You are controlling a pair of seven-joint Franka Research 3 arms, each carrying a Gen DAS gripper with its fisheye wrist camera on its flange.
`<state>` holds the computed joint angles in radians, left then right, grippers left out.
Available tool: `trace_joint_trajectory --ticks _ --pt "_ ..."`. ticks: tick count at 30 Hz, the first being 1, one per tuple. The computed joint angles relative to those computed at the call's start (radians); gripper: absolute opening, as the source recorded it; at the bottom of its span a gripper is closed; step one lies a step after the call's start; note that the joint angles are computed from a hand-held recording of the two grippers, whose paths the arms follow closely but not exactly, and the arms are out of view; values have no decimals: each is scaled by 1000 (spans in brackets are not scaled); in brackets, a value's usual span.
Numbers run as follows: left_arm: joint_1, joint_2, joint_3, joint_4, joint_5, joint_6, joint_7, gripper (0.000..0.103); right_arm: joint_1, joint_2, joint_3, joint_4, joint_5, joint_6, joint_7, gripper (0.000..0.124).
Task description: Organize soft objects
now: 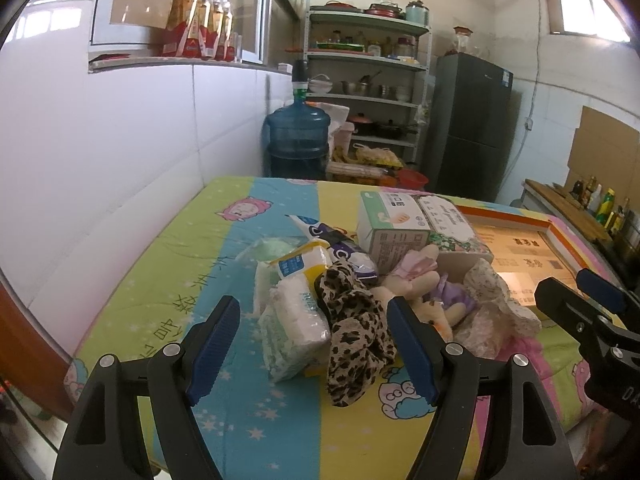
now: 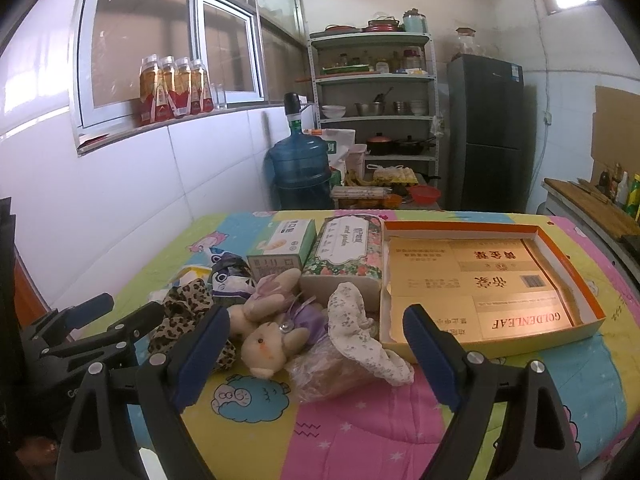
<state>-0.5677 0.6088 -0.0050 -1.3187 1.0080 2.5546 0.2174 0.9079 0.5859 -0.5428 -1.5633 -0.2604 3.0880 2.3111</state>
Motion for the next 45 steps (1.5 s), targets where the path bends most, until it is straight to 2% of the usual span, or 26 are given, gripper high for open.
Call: trace_joint_trajectory --ticks 12,21,22,24,25,27,29,32,34,40,45 --pt "0 -1 -1 -1 0 -1 1 78 -26 -8 35 2 2 -7 -22 89" --pt "3 -9 2 -16 4 6 -5 78 -71 -7 95 18 12 -15 -60 89" --pt "-1 -10 5 -17 11 1 -11 78 -82 -7 110 20 16 -14 -70 89" --pt "-3 -15 11 -27 25 -2 -31 78 -150 -10 202 30 45 -8 -133 89" --pt "-1 -24 14 -41 34 1 -48 78 -210 -10 284 40 70 -7 -193 89" --pt "4 -41 18 -73 52 2 -80 78 -294 2 407 65 116 -11 -304 89" --pt "12 -58 15 -101 65 -3 -107 78 -350 25 498 97 148 -22 -404 89" --pt "33 -86 7 -151 82 2 -150 78 -449 83 661 183 212 -89 -573 88" --pt "48 -105 3 -182 98 14 -184 78 -464 125 702 245 241 -125 -641 86" --pt "81 -117 -14 -207 126 24 -218 78 -439 219 720 393 299 -244 -776 82" --pt "100 -110 -25 -208 113 54 -199 78 -375 291 655 511 327 -309 -809 79"
